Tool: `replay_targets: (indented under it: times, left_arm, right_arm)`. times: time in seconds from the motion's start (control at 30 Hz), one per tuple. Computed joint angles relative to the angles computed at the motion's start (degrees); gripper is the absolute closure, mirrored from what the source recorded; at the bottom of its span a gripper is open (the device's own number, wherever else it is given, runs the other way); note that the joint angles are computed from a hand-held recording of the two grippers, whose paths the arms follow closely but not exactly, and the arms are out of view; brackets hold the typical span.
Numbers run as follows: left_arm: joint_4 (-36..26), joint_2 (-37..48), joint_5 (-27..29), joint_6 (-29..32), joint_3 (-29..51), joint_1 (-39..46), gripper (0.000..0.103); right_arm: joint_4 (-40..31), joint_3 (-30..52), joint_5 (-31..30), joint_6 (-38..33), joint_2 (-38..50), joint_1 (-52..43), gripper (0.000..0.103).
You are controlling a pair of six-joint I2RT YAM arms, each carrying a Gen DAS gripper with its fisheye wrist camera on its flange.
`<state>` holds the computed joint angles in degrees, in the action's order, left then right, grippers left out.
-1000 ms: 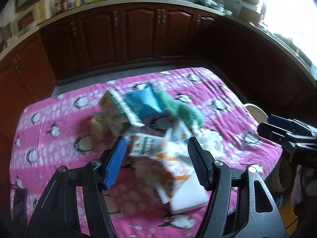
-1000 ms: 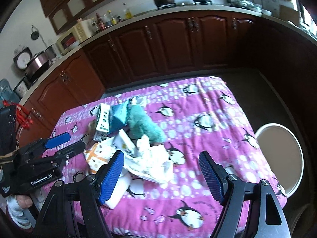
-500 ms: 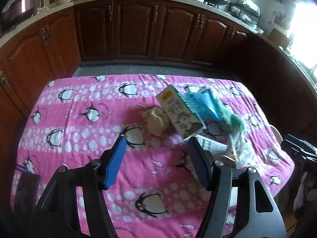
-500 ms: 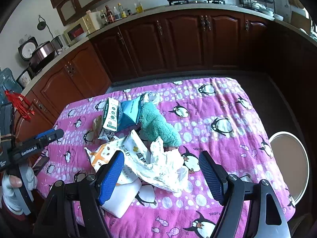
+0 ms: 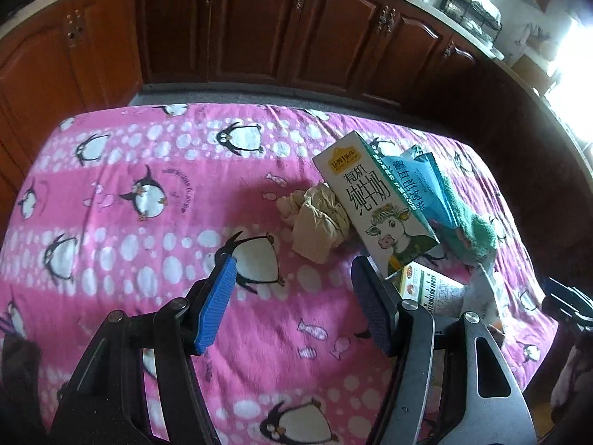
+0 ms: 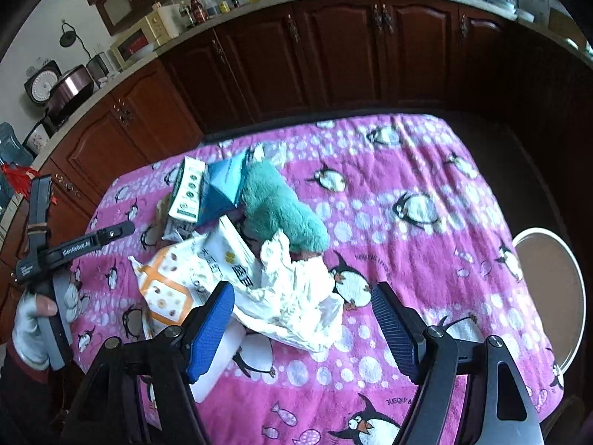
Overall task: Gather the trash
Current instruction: 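Grasp the beige paper wad with the left tool while the right tool grasps the crumpled plastic bag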
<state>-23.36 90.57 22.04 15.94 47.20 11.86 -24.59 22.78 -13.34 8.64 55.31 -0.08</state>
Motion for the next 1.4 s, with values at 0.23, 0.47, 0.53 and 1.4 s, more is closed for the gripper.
replay_targets:
  times: [0.23, 0.47, 0.53, 1.4]
  left_arm:
    - [1.0, 6.4, 0.6, 3.1, 3.4, -1.9, 0.039]
    - [3.0, 11.4, -1.4, 2.4, 6.9, -4.9, 0.039]
    - [3.3, 13.3, -2.7, 2.5, 8.2, -5.8, 0.039]
    - [-2.7, -0.8, 6.2, 7.5, -1.5, 1.1, 0.082]
  right_arm:
    - [6.4, -1.5, -1.9, -0.7, 8.1, 1.2, 0.028]
    - [14.2, -1.4, -2.7, -0.2, 19.4, -1.3, 0.028]
    - [15.4, -0.9, -3.1, -0.1, 21.5, -1.5, 0.028]
    - [4.2, -4.4, -10.6, -3.3, -0.1, -8.4, 0.079]
